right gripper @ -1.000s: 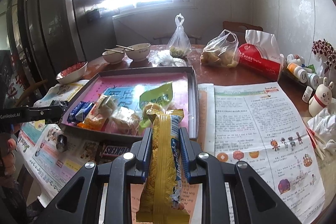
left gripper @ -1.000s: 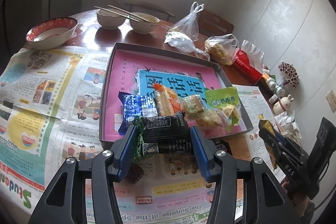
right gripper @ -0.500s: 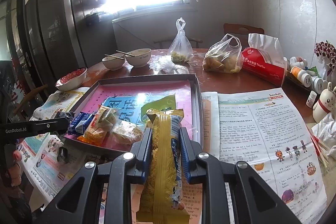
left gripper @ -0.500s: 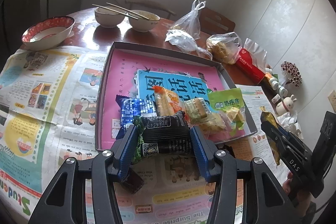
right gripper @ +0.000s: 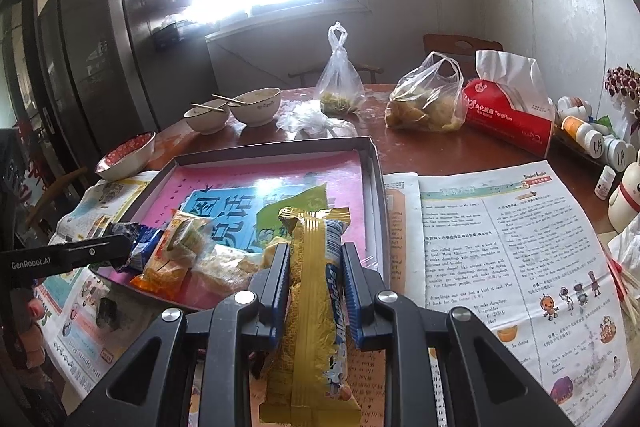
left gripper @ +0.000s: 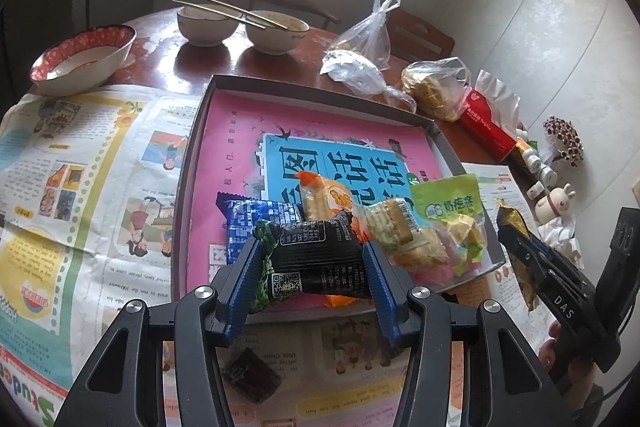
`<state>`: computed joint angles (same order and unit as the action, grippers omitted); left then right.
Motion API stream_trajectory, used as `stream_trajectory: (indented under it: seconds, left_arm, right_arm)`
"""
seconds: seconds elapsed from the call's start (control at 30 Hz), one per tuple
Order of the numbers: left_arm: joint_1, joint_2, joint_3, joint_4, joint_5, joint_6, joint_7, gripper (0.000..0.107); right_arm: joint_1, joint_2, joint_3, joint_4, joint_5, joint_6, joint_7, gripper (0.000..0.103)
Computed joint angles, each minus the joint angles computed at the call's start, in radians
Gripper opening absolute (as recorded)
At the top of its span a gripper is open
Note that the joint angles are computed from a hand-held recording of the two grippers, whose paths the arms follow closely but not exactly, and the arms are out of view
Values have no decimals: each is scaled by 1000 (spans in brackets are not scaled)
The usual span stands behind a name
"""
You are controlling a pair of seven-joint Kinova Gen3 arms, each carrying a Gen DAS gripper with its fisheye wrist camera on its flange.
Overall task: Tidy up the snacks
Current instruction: 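Carry the black bag over the tray with the left gripper while the right carries the yellow bar, then lower the yellow bar into the tray and open the right gripper while the left releases the black bag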
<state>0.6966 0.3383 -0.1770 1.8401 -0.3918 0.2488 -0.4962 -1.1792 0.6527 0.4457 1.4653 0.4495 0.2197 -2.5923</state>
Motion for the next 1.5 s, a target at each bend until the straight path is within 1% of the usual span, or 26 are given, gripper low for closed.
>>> stream_trajectory:
  seconds: [0.13, 0.27, 0.67, 0.8, 0.9, 1.17, 1.5]
  left_arm:
    - [-28, 24, 28, -28, 15, 12, -31, 54]
    - [-16, 38, 14, -49, 11, 21, -37, 54]
    - [-30, 58, 21, -76, 33, 24, -73, 54]
    - [-29, 63, 18, -82, 39, 25, -80, 54]
    - [-29, 61, 17, -80, 44, 25, -83, 54]
    - [-28, 66, 17, -86, 50, 28, -89, 54]
    - [-21, 67, 12, -83, 51, 27, -87, 54]
  right_arm:
    - [38, 12, -35, -30, -10, 29, 8, 25]
    - [76, 21, -70, -58, -13, 51, 10, 25]
    - [147, 49, -137, -134, -3, 92, 7, 25]
    - [181, 65, -178, -169, -14, 108, 24, 25]
    - [195, 72, -191, -181, -23, 107, 30, 25]
    - [221, 84, -226, -194, -59, 87, 70, 25]
    - [204, 88, -208, -195, -88, 88, 90, 27]
